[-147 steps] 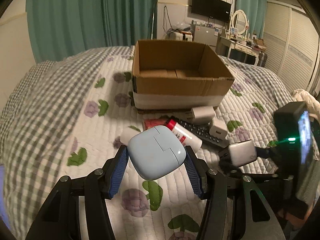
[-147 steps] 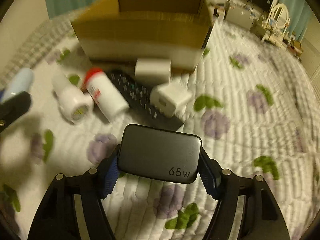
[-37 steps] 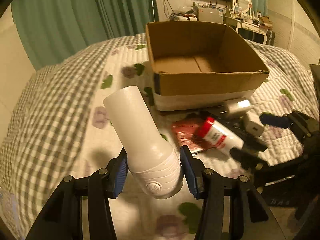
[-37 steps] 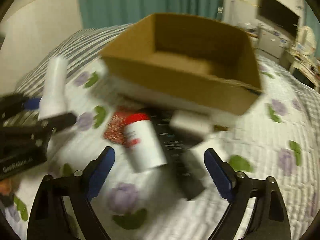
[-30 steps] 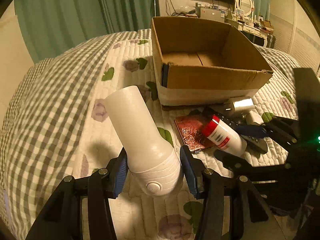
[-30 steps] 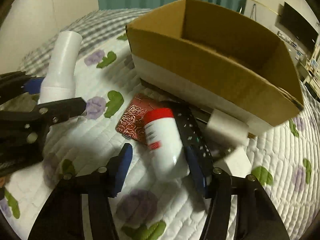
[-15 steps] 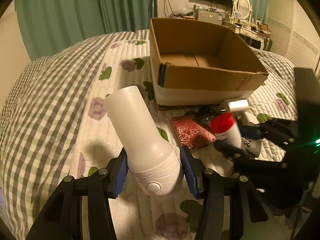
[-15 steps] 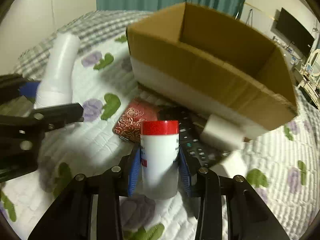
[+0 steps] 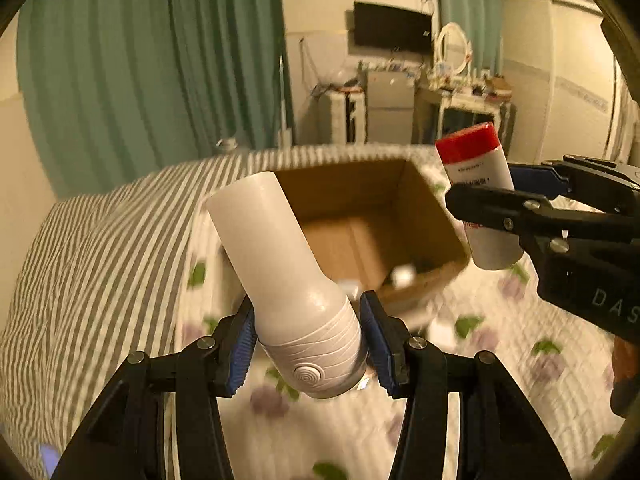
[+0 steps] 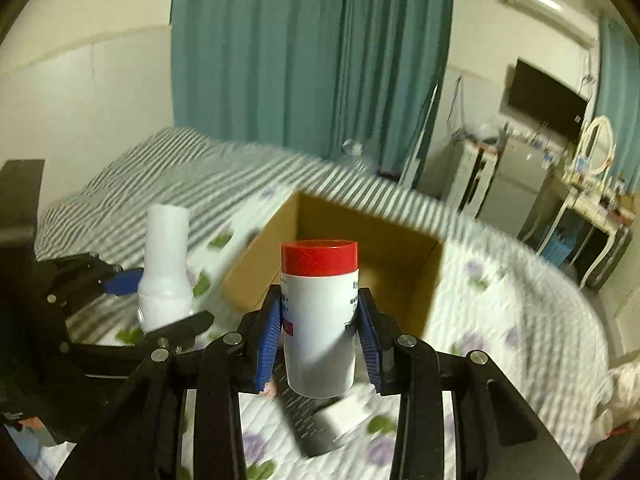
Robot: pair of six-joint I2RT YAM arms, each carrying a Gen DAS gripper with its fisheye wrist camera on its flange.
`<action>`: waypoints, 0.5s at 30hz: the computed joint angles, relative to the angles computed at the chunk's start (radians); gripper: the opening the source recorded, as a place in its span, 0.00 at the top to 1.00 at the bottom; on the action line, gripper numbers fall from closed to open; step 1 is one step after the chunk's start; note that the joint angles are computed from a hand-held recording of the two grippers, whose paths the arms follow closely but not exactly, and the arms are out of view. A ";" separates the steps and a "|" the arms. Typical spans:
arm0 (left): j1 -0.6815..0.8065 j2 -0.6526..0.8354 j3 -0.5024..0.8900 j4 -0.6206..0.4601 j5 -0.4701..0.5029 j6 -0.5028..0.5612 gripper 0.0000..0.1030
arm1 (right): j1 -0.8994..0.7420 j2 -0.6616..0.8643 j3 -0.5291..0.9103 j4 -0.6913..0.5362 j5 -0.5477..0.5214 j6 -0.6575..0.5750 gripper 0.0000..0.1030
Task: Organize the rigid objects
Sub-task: 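Lower both bottles into the box and open both grippers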
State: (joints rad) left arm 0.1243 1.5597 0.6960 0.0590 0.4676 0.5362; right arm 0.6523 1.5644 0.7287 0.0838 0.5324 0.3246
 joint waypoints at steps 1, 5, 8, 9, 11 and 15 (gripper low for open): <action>-0.022 0.008 0.035 -0.011 -0.004 -0.021 0.50 | -0.025 -0.029 0.018 -0.025 -0.007 -0.022 0.65; -0.111 0.088 0.172 0.005 -0.073 -0.080 0.50 | -0.108 -0.037 0.090 -0.065 -0.037 -0.072 0.66; -0.162 0.215 0.303 -0.017 -0.114 -0.101 0.50 | -0.176 0.008 0.143 -0.069 -0.085 -0.101 0.66; -0.176 0.256 0.331 -0.014 -0.130 -0.099 0.50 | -0.197 0.037 0.164 -0.067 -0.104 -0.108 0.66; -0.204 0.337 0.373 0.000 -0.171 -0.093 0.50 | -0.234 0.098 0.183 -0.044 -0.135 -0.120 0.65; -0.239 0.474 0.423 0.015 -0.236 -0.093 0.50 | -0.284 0.202 0.182 0.019 -0.198 -0.106 0.66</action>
State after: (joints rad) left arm -0.1143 2.0341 1.1191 0.0737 0.2315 0.4427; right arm 0.3682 1.7667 0.9104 0.1031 0.3341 0.2188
